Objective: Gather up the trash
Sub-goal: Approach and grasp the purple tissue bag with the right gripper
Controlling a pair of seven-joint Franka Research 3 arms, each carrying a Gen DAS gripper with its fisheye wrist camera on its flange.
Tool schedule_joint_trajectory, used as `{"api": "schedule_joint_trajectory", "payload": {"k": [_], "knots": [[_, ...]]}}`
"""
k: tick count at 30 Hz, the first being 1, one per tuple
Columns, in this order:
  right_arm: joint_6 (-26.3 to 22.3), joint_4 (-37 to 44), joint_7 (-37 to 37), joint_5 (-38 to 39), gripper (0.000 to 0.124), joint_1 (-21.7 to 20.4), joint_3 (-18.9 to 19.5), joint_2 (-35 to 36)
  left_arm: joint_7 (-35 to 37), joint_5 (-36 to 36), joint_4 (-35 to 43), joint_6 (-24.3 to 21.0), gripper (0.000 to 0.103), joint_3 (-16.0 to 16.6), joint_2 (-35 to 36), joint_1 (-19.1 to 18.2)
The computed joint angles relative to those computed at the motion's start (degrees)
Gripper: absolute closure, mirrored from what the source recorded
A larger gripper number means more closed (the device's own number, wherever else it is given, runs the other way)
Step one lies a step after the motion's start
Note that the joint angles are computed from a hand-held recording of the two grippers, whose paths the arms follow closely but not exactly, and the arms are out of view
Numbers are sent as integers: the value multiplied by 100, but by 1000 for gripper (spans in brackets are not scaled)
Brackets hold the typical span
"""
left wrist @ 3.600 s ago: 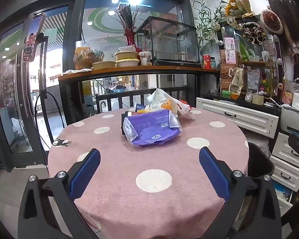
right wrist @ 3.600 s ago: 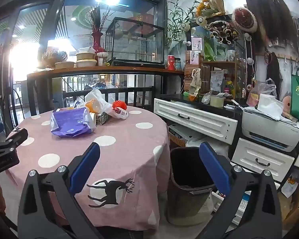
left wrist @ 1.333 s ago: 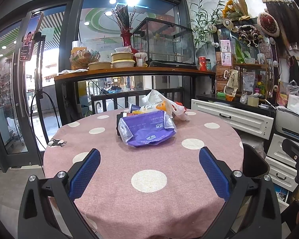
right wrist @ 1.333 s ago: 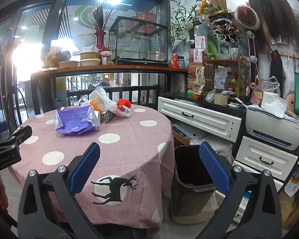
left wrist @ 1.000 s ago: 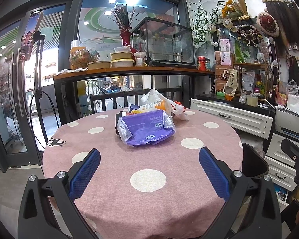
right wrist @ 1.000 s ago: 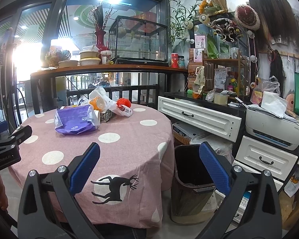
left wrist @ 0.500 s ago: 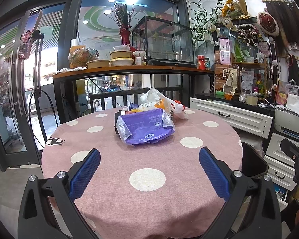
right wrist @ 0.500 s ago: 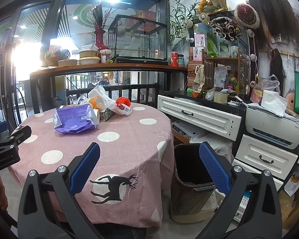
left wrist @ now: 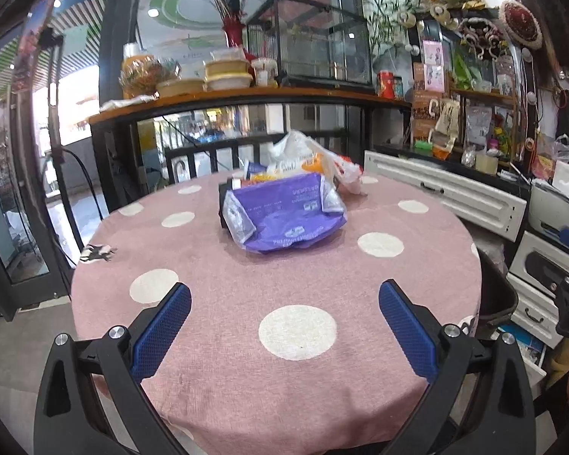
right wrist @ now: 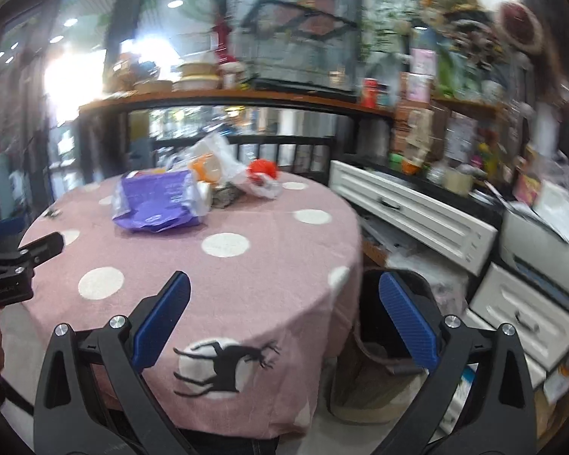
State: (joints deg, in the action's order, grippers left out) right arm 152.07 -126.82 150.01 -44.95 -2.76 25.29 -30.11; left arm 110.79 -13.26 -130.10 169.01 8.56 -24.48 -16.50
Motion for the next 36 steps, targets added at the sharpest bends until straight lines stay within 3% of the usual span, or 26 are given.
{"api": "schedule_joint_trajectory", "payload": {"k": [2, 4, 7, 12, 14, 21, 23, 28, 36], "knots": [[69, 416, -863, 432, 25, 384, -363, 620, 323, -222, 402, -552, 5, 282, 241, -230], [97, 873, -1770, 1162, 25, 875, -804, 1236, 536, -423, 743, -945, 5, 310, 488, -167], [45, 1646, -2545, 1791, 25, 1269, -1149, 2065, 707, -626, 1202, -1393, 5, 287, 854, 7], [-737, 3471, -4231, 3153, 25, 1813, -1542, 3530, 697, -945, 1992, -2128, 5, 194, 1426, 407], [-1056, 4137, -4390, 3211, 26, 1966, -1658, 4017, 589, -957, 2320, -2449, 5, 125, 1657, 600], [-2370, 6583, -5147, 3868, 58, 2285, -1994, 5676, 304, -1000, 3145, -3080, 5, -189, 2275, 1222], [-2603, 6931, -5295, 4046, 71, 2338, -2085, 5883, 306, -1043, 3293, -3125, 5, -304, 2390, 1377], [-2802, 7122, -5581, 4383, 103, 2434, -2300, 6001, 314, -998, 3600, -3198, 5, -645, 2622, 1721], [-2156, 5844, -5923, 5210, 118, 2182, -2238, 5120, 409, -1215, 3990, -3276, 5, -1170, 2850, 2252]]}}
